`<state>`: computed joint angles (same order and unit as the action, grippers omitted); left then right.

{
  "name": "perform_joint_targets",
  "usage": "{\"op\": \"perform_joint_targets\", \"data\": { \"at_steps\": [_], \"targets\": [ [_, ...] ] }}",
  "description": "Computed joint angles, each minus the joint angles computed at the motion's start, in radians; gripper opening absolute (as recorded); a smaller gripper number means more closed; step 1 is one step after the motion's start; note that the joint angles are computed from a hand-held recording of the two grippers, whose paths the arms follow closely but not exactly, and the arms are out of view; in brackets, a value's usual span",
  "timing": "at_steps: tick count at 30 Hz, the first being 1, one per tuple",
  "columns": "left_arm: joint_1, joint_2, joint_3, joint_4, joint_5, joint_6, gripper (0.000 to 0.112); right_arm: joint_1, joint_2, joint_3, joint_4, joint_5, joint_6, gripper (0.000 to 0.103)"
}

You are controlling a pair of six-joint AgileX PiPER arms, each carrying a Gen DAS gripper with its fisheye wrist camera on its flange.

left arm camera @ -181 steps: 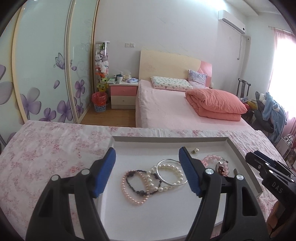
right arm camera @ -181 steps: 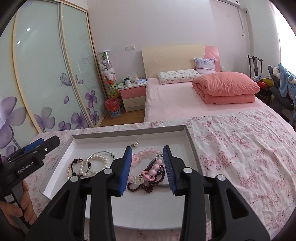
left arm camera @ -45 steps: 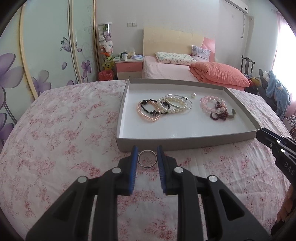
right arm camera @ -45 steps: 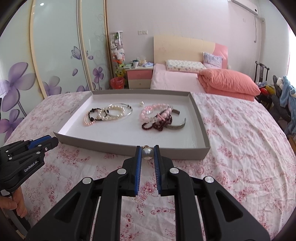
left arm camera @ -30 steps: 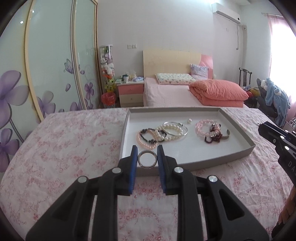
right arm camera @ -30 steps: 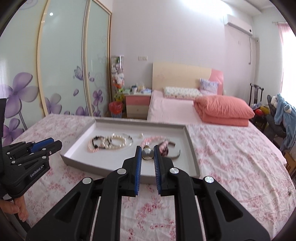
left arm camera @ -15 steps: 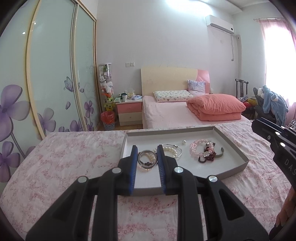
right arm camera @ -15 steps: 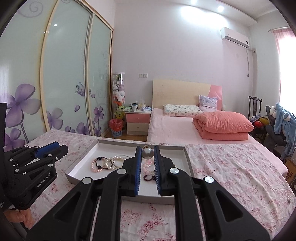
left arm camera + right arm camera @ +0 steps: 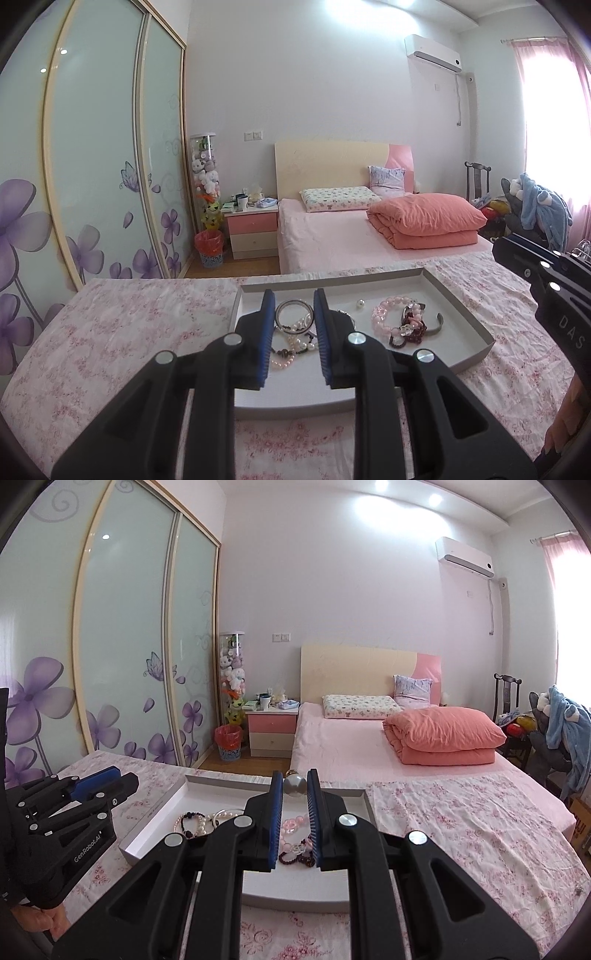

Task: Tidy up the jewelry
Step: 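Carry the ring and pearl earring into the tray and open both grippers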

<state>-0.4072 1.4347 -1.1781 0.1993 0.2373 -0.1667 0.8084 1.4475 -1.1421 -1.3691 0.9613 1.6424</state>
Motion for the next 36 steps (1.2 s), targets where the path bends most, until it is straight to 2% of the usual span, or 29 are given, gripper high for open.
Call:
{"op": "perform_joint_targets", "data": {
  "at_steps": [3,7,12,15,19,20,22,23,24,33,36],
  "targets": [
    [0.000,0.041,-0.041,-0.048,0.007,0.046,0.022,-0.043,0.008,-0.007,0.002,-0.047,0.000,0.014],
    [0.009,0.111,-0.103,-0.187,0.031,0.175,0.022,-0.123,0.039,-0.028,0.045,-0.142,-0.025,0.014],
    [-0.003,0.219,-0.194,-0.223,0.055,0.213,0.022,-0.238,0.103,-0.076,0.162,-0.288,-0.113,0.014],
    [-0.009,0.276,-0.247,-0.238,0.077,0.231,0.022,-0.281,0.141,-0.101,0.232,-0.347,-0.166,0.014],
    [0.000,0.343,-0.320,-0.326,0.129,0.307,0.023,-0.327,0.172,-0.126,0.350,-0.403,-0.251,0.015],
    [0.006,0.353,-0.332,-0.351,0.138,0.328,0.023,-0.339,0.170,-0.125,0.379,-0.417,-0.270,0.016],
    [0.023,0.369,-0.356,-0.419,0.162,0.382,0.031,-0.356,0.159,-0.114,0.407,-0.437,-0.276,0.025],
    [0.034,0.374,-0.363,-0.449,0.167,0.404,0.033,-0.365,0.149,-0.104,0.405,-0.444,-0.267,0.036],
    [0.045,0.375,-0.366,-0.480,0.171,0.429,0.036,-0.372,0.134,-0.088,0.390,-0.449,-0.243,0.043],
    [0.175,0.303,-0.344,-0.672,0.218,0.539,0.049,-0.346,0.016,-0.005,0.345,-0.386,-0.152,0.043],
    [0.228,0.254,-0.320,-0.743,0.246,0.581,0.053,-0.298,-0.029,0.023,0.322,-0.335,-0.119,0.050]
  ]
}}
